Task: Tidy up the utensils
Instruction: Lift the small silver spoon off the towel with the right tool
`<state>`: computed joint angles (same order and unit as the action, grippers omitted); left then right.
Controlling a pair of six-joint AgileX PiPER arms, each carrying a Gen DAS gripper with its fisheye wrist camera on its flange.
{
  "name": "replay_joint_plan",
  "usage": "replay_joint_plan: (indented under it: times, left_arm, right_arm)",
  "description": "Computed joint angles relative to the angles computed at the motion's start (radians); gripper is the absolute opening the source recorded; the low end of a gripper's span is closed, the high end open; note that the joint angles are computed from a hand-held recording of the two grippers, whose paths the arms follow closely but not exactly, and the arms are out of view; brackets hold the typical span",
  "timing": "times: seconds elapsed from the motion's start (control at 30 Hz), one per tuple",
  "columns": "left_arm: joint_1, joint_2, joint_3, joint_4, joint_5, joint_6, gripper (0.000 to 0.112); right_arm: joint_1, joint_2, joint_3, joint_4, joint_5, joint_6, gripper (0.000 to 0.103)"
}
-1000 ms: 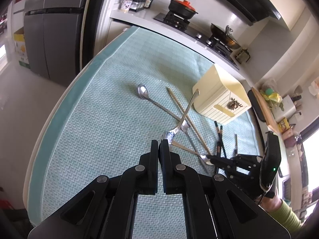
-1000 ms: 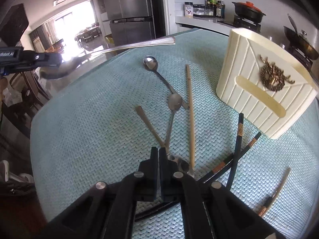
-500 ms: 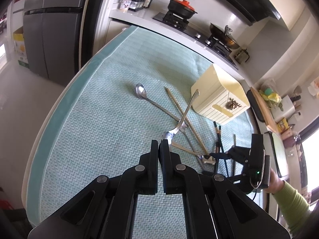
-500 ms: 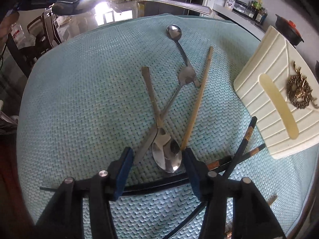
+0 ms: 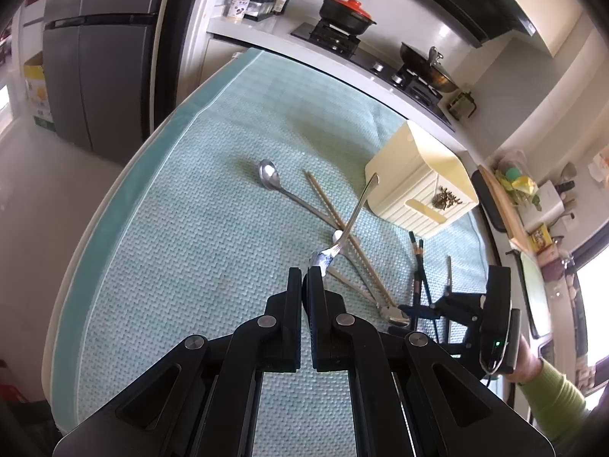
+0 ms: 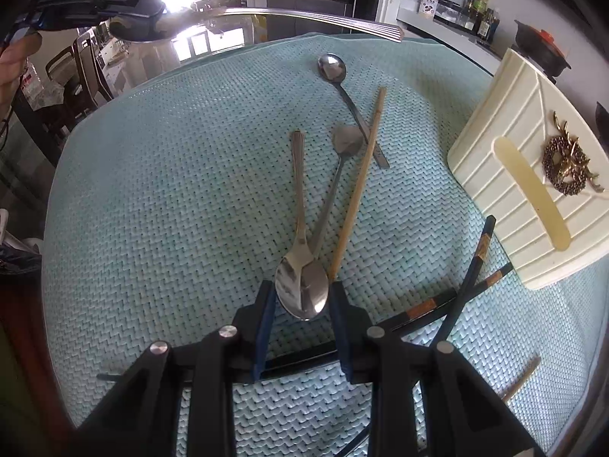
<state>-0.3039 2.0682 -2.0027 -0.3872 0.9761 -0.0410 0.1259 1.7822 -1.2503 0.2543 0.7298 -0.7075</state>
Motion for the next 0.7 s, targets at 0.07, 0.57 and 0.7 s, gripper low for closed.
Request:
replay_joint_plan:
  times: [0.07,0.57,0.7]
  left_arm:
    - [-0.001,0.007,-0.005,0.001,0.001,-0.003,0.001]
    - [0.002,-0.006,0.015,-0.005,-0.008,0.015,0.001]
    - [0.002,-0.008,0.016,-0.005,-0.007,0.015,0.001]
  right_arm:
    - [0.043,0.003,0.011,-0.081,-0.050,0.064,0.029]
    - [0.083,-0.041,0.071,-0.092,-0.112,0.046,0.028]
    - [-0.021,-0.024,0.024,0.206,0.020,-0.029,0.028]
